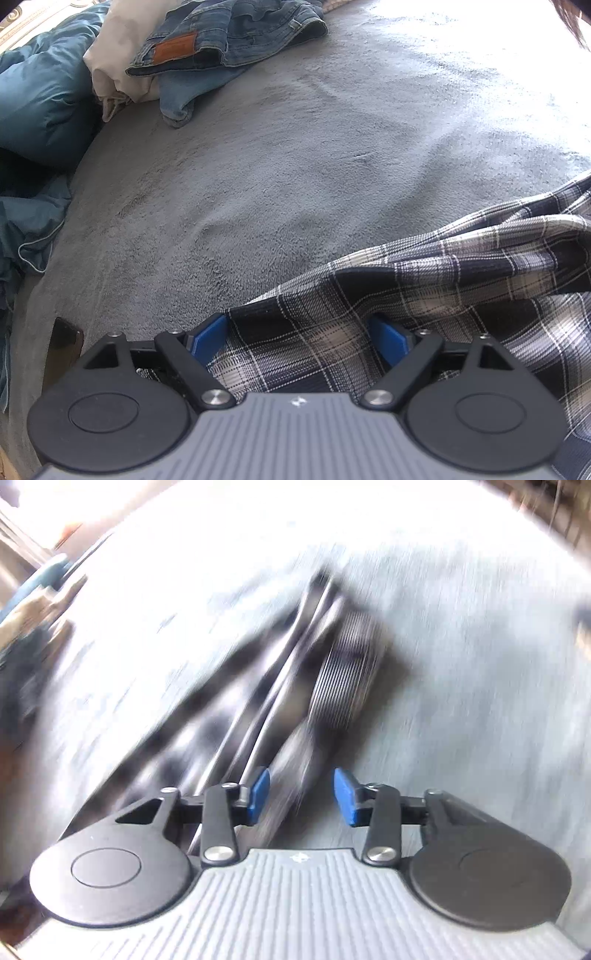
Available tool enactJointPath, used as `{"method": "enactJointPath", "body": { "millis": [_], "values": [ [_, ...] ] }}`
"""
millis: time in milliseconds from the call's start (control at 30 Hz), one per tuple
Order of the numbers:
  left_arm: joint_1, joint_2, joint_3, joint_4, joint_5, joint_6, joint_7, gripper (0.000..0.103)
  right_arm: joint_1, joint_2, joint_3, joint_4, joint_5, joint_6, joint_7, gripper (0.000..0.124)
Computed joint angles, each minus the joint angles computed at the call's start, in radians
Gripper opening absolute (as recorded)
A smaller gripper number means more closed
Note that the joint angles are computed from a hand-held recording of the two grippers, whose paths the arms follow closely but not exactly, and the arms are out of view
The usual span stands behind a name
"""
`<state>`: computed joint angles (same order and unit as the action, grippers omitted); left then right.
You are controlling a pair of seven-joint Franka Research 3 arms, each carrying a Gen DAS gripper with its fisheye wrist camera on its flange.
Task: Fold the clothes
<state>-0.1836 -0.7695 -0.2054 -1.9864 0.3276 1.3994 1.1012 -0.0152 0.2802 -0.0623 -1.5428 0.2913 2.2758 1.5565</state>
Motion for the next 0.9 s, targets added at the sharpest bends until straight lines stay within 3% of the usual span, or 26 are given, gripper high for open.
{"method": "enactJointPath", "body": {
  "millis": [67, 200, 267, 300, 367, 567, 667, 800, 900],
  "values": [
    [0.000, 0.004, 0.000, 0.002, 0.003, -0.002, 0.004, 0.088, 0.017, 0.098, -0.018, 0.112, -0.058, 0.015, 0.067, 0.037],
    [0.001, 0.009, -0.003, 0.006, 0.008, -0.007, 0.006, 0.088, 0.025, 0.253, -0.032, 0.316, -0.137, -0.087, 0.126, 0.037],
    [0.001, 0.012, -0.003, 0.009, 0.009, -0.009, 0.007, 0.089, 0.023, 0.263, -0.034, 0.318, -0.164, -0.093, 0.114, 0.035],
    [0.000, 0.011, -0.002, 0.008, 0.009, -0.009, 0.008, 0.089, 0.023, 0.256, -0.034, 0.301, -0.169, -0.075, 0.114, 0.031],
    [-0.001, 0.011, -0.001, 0.008, 0.009, -0.009, 0.010, 0.089, 0.011, 0.206, -0.031, 0.220, -0.140, -0.020, 0.141, 0.006],
    [-0.001, 0.011, 0.001, 0.010, 0.008, -0.010, 0.019, 0.090, -0.022, 0.022, -0.054, -0.050, -0.087, 0.096, 0.254, 0.005],
    [-0.002, 0.013, 0.003, 0.012, 0.009, -0.012, 0.027, 0.090, -0.059, -0.049, -0.052, -0.168, 0.016, 0.173, 0.306, 0.005],
    [-0.004, 0.013, 0.005, 0.013, 0.010, -0.010, 0.042, 0.091, -0.083, -0.096, -0.045, -0.288, 0.175, 0.299, 0.411, 0.006],
    [-0.003, 0.009, 0.008, 0.007, 0.009, -0.005, 0.048, 0.091, -0.084, -0.107, -0.058, -0.331, 0.191, 0.378, 0.521, 0.006]
  ]
}}
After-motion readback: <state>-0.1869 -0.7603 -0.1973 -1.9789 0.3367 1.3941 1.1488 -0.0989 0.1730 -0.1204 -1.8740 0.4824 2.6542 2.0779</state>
